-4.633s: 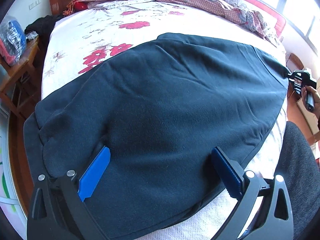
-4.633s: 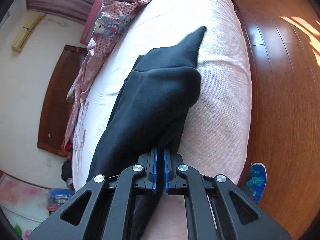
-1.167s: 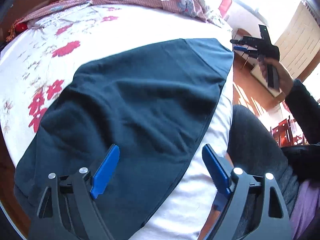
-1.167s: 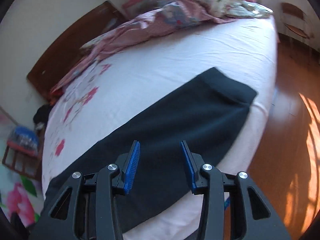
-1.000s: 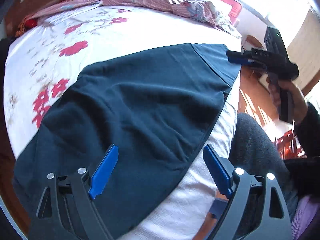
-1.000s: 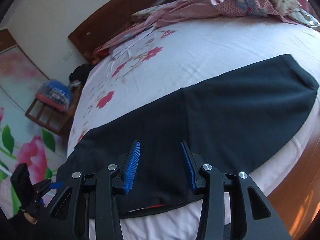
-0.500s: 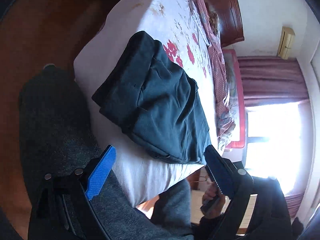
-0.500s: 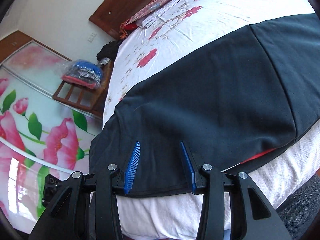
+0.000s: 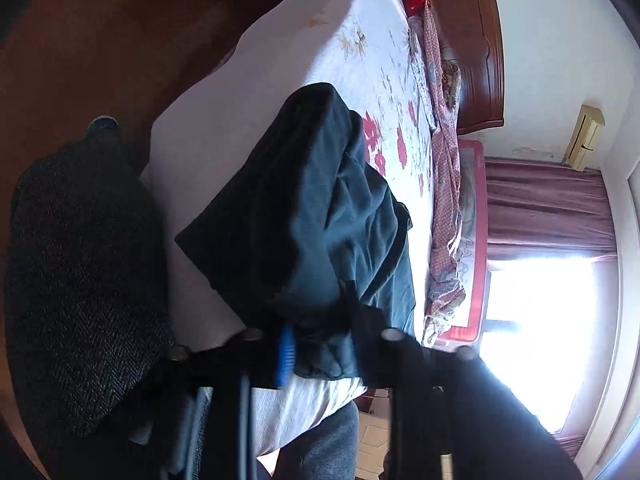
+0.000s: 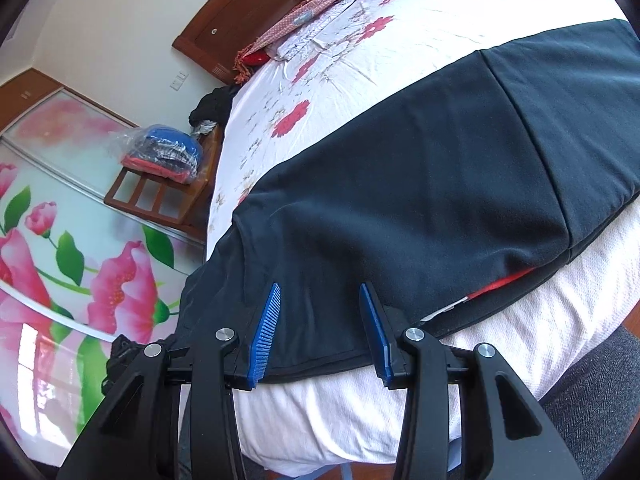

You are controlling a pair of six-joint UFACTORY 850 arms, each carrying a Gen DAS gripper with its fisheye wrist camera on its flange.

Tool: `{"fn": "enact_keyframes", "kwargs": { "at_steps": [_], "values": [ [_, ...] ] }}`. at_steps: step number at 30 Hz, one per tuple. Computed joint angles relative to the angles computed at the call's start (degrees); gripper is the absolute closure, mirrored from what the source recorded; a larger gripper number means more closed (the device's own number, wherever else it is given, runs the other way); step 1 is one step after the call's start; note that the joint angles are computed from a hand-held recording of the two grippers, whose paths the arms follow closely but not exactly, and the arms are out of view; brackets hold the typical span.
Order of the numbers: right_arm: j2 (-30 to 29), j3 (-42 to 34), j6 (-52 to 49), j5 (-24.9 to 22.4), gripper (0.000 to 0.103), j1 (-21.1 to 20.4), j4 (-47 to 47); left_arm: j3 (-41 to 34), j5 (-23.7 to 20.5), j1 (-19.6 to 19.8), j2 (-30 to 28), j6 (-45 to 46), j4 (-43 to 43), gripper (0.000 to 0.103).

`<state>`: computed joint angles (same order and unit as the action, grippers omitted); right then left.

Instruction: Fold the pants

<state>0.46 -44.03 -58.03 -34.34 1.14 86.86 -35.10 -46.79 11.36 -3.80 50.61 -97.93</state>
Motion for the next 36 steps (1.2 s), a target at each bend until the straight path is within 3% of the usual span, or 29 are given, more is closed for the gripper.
{"fn": "enact_keyframes", "kwargs": {
  "at_steps": [5, 9, 12, 15, 21, 23, 24, 25, 26, 28, 30, 32, 34, 36],
  "values": [
    [0.7, 0.9, 0.0, -1.5, 0.062, -0.9, 0.6, 1.1, 5.3, -2.0, 3.1, 6.6, -6.1, 0.088],
    [-0.5, 3.2, 1.4, -7.9, 0.062, -4.0, 4.4, 0.5, 10.1, -2.5, 4.5, 7.5, -3.5, 0.088],
    [-2.3, 4.8, 3.2, -13.9, 0.062, -5.2, 6.8, 0.6, 8.8, -1.0, 2.5, 4.4, -0.7, 0.088],
    [-3.3, 5.4, 3.7, -15.6, 0.062, -4.6, 7.7, 0.2, 8.0, -0.9, 2.1, 5.0, -0.1, 0.088],
    [-7.5, 3.2, 6.7, -16.2, 0.062, -1.5, 7.9, -0.5, 6.9, 0.1, 2.3, 5.3, 2.5, 0.086],
    [-7.9, 2.7, 6.1, -14.4, 0.062, -0.5, 8.8, -0.7, 7.5, -0.2, 2.7, 5.1, 3.5, 0.084],
    [-8.0, 2.5, 5.0, -14.2, 0.064, 0.0, 9.4, -0.5, 7.6, -0.2, 3.1, 5.8, 3.2, 0.084],
    [-8.0, 2.0, 4.7, -13.2, 0.080, 0.7, 8.2, -0.6, 7.6, -0.2, 3.3, 6.0, 3.2, 0.083],
    [-7.6, 1.2, 6.0, -10.8, 0.093, 1.7, 4.9, -0.6, 7.7, 0.0, 3.5, 6.0, 3.7, 0.079],
    [-7.0, 0.4, 7.3, -10.1, 0.103, 2.5, -0.1, -0.6, 8.8, 0.1, 4.7, 5.7, 4.6, 0.073],
    [-6.4, 0.1, 10.1, -8.7, 0.103, 3.0, -4.4, -0.3, 10.3, 0.5, 5.6, 5.1, 6.4, 0.063],
    [-7.3, 0.1, 13.6, -10.3, 0.103, 2.2, -7.5, -0.5, 13.3, 0.7, 6.2, 0.4, 11.8, 0.052],
    [-7.2, -0.2, 12.9, -13.6, 0.103, 2.0, -9.5, -0.4, 18.9, 0.6, 8.0, -4.5, 17.9, 0.050],
    [-6.0, -1.2, 10.4, -15.2, 0.103, 1.9, -9.5, -0.7, 26.5, -0.4, 10.8, -10.7, 26.0, 0.040]
  ]
}}
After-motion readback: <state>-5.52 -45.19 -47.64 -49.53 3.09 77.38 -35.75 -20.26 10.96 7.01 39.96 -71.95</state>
